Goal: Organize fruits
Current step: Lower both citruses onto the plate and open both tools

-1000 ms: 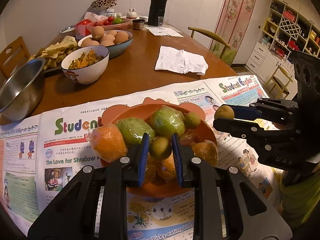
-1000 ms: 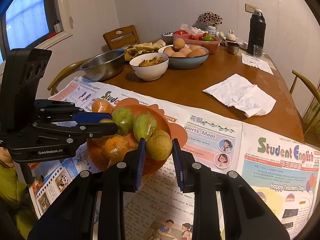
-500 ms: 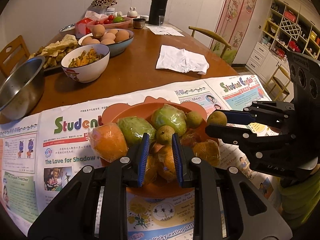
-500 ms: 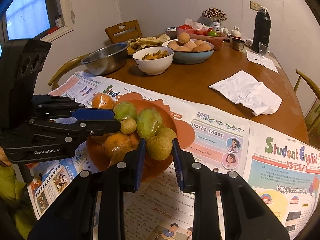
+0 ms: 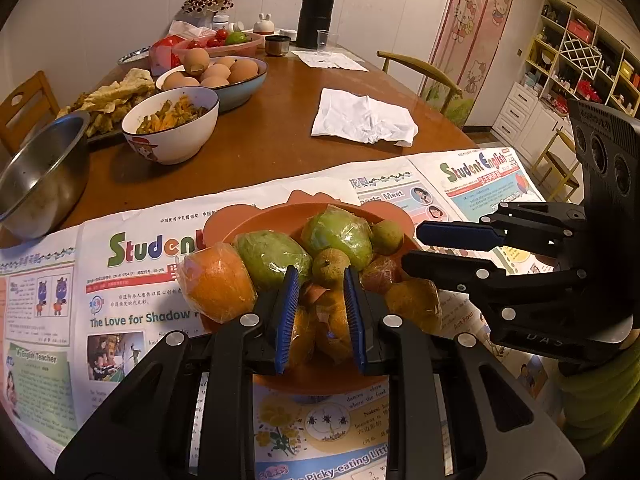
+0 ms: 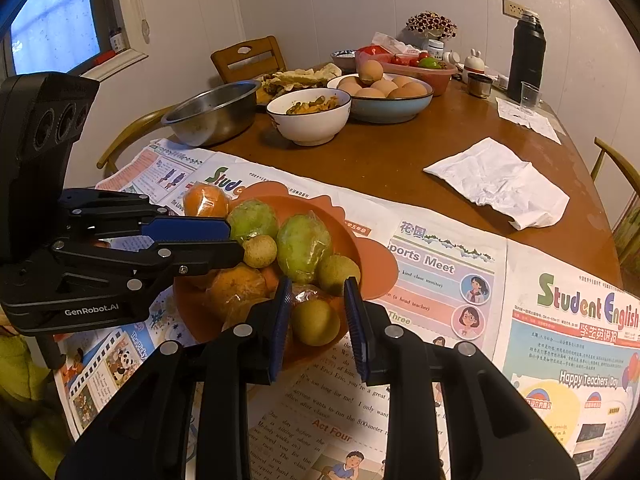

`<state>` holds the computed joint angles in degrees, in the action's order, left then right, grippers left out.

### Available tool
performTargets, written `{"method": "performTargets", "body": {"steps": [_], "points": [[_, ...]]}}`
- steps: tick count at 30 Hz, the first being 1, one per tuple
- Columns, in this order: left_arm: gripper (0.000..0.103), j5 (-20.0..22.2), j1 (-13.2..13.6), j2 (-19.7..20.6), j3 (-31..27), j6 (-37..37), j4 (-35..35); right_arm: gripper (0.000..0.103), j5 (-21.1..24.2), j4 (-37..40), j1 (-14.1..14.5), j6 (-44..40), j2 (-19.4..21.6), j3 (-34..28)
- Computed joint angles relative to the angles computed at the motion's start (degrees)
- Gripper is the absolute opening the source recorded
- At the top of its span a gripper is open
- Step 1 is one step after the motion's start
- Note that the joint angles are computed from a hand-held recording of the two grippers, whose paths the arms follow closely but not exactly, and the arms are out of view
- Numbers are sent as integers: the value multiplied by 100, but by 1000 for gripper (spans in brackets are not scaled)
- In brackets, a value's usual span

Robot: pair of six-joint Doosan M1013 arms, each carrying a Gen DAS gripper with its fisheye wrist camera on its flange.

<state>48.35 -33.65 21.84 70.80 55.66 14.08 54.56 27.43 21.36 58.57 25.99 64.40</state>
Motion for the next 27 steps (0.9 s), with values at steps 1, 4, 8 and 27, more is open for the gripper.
{"method": "performTargets", "body": {"steps": [1,4,8,27], "points": [[16,10,0,4,-9,1,0,26,-6,3,1,-2,0,1],[16,2,-1,2,-8,-4,3,27,-14,4,1,-1,-1,4],[16,0,-5,-2,1,-9,16,33,-61,-14,-2,30,-24,32],[31,-5,-34,-62,14,-187,184,63,-279,12,-21,12,-252,291]]}}
